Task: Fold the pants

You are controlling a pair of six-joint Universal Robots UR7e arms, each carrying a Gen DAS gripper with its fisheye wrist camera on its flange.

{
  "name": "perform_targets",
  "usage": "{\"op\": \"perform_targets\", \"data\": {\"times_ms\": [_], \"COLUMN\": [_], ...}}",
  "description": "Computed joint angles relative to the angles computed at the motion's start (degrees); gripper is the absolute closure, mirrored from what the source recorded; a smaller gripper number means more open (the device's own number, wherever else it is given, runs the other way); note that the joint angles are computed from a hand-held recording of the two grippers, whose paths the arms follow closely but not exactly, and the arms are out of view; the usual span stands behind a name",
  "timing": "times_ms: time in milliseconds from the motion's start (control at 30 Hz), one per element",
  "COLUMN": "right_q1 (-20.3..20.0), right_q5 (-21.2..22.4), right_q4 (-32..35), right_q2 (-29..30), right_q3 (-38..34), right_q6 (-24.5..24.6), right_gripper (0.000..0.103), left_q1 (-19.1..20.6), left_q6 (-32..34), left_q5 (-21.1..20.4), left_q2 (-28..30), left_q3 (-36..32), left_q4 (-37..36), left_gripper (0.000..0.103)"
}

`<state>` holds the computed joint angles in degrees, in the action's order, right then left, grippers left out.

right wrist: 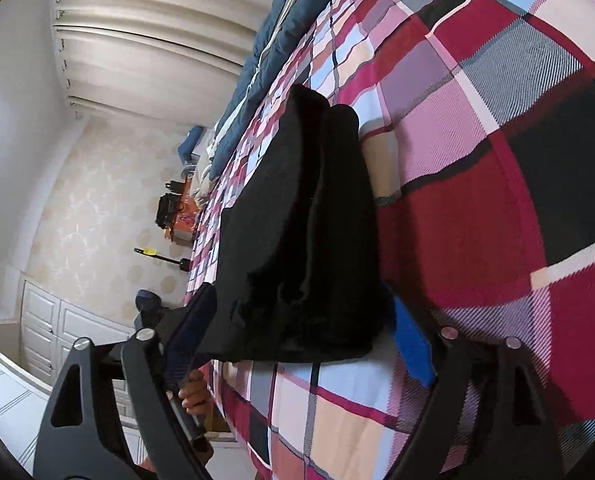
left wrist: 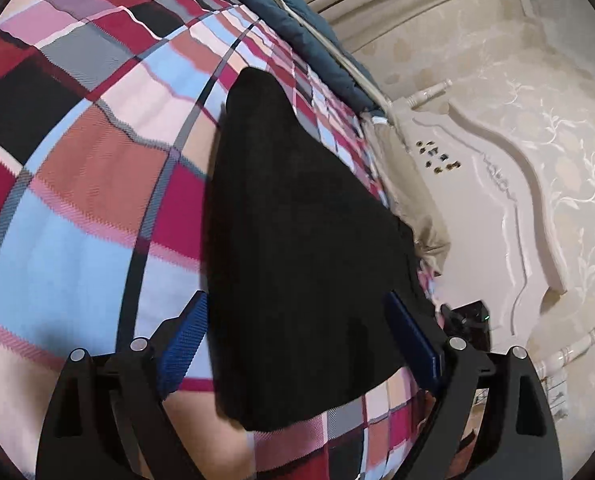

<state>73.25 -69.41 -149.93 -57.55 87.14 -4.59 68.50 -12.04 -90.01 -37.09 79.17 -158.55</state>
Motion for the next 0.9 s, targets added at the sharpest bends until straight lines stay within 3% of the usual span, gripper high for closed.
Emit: {"op": "perform_targets", "data": {"times_ms": [133,400,433,500,600,667,900], "right_q1": [0.9,1.8,1.9,2.3,2.5,2.6,3.7], "right_q5": [-1.8,-4.2,-4.5,-5.3,-5.5,-5.9,-8.4], "right_q4": [-1.1,0.1,0.3,0.6,0.2,-0.2,0.2], "right_q2": [0.8,1.3,1.2,1.4,1.4,1.5,1.7], "right_q3": [-0.3,-1.0,-1.1,-1.4,-1.3,-1.1,-0.9], "right_q6": [0.6,0.5,0.4,0.4,0.8,0.7,-0.6], "right_gripper": [0.015,0.015,0.015,0.015,0.015,0.015,0.018], "left_q1": [-1.0,-1.3,-1.3,-1.0,1.3,2.1,1.1], "left_q6": [-0.5,-2.2,-2.1,-3.1,-7.6,-9.6,-10.1], "left_q5": [2.3,2.3,2.3,3.1,-1.4,-3.4,-2.5], "left_q2": [1.0,1.2,0.9,0.3,-0.2,-0.1,0.1], "left_q3": [-0.8,-0.1,0.1,0.6,0.9,0.9,1.4], "left_q4": [0.4,-0.8,-0.4,0.6,-0.9,-1.6,-1.7], "left_gripper": [0.014,0.014,0.017,0.036,0.048,0.049,0.051]}}
